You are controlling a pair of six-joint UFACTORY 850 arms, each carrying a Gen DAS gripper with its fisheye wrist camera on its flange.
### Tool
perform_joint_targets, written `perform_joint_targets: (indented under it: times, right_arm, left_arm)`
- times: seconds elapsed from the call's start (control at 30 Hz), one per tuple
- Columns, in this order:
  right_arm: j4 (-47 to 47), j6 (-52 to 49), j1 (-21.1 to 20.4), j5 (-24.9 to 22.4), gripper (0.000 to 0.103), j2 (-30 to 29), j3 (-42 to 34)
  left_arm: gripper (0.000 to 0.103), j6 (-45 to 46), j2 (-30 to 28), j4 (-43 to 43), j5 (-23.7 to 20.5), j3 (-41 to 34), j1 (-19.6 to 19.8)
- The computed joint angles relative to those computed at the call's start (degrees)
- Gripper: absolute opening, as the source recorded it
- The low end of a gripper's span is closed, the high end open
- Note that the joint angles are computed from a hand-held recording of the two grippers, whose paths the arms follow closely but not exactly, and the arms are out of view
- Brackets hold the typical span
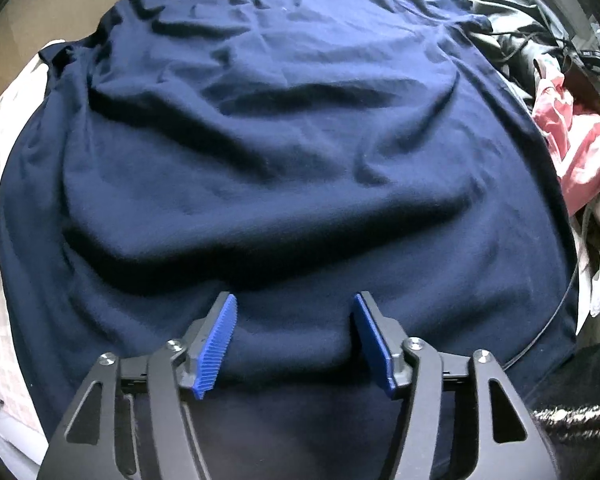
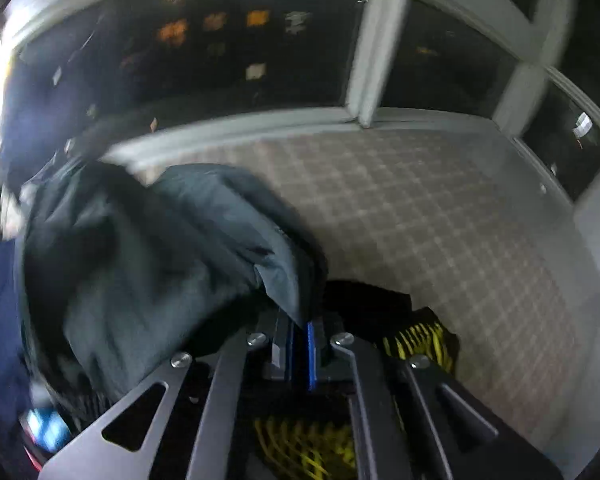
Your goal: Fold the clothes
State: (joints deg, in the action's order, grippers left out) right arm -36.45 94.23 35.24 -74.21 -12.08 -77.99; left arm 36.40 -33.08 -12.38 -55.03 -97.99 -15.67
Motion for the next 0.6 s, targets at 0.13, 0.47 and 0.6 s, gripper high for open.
perform_joint_targets:
  times: [0.13, 0.47, 0.6]
  right_arm:
    - [-1.7, -4.2, 3.7, -5.9, 0.021, -3.3, -6.4]
    - [-0.9, -19.7, 8.5, 15.9, 0.031, -14.7, -24.3]
    - [10.4, -29.3, 7.8, 24.4, 0.024, -22.3, -29.6]
  left_arm:
    - [0.052, -0.7, -0.7, 1.4, -2.0, -2.0, -0.6]
    - [0.052, 6.8, 3.0, -8.0, -3.2, -1.9, -2.9]
    - [0.052, 10.8, 4.8, -13.0, -5.7, 0.0, -4.6]
